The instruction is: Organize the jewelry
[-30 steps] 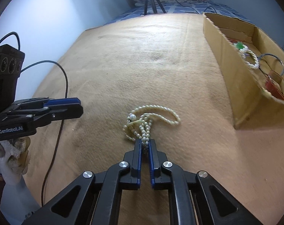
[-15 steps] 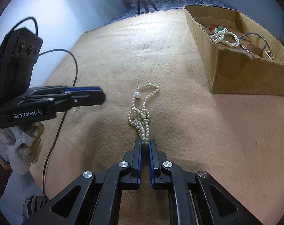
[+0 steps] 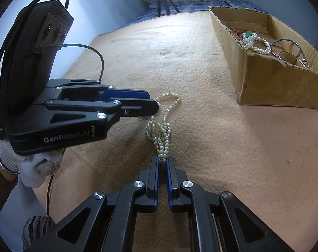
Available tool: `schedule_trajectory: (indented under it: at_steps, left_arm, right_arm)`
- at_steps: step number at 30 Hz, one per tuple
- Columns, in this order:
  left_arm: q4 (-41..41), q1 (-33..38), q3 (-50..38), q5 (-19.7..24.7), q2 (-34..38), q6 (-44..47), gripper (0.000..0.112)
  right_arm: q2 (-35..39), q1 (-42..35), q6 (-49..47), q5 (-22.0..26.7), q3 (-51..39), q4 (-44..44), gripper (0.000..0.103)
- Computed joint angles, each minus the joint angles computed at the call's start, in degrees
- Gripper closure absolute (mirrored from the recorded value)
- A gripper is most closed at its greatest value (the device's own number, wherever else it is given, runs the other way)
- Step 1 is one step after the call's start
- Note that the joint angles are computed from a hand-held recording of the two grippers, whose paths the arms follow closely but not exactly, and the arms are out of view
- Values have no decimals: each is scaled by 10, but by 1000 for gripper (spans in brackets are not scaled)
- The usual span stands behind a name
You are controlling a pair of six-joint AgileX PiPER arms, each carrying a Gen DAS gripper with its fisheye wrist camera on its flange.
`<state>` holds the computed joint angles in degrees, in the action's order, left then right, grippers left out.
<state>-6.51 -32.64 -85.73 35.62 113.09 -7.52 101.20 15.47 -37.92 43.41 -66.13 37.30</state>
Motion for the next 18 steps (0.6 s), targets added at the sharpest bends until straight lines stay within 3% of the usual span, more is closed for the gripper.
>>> schedule_trajectory:
  at_steps: [18]
  left_arm:
    - [67, -18, -11, 8, 18, -12, 96]
  right_arm:
    - [0, 5, -12, -6, 6, 3, 99]
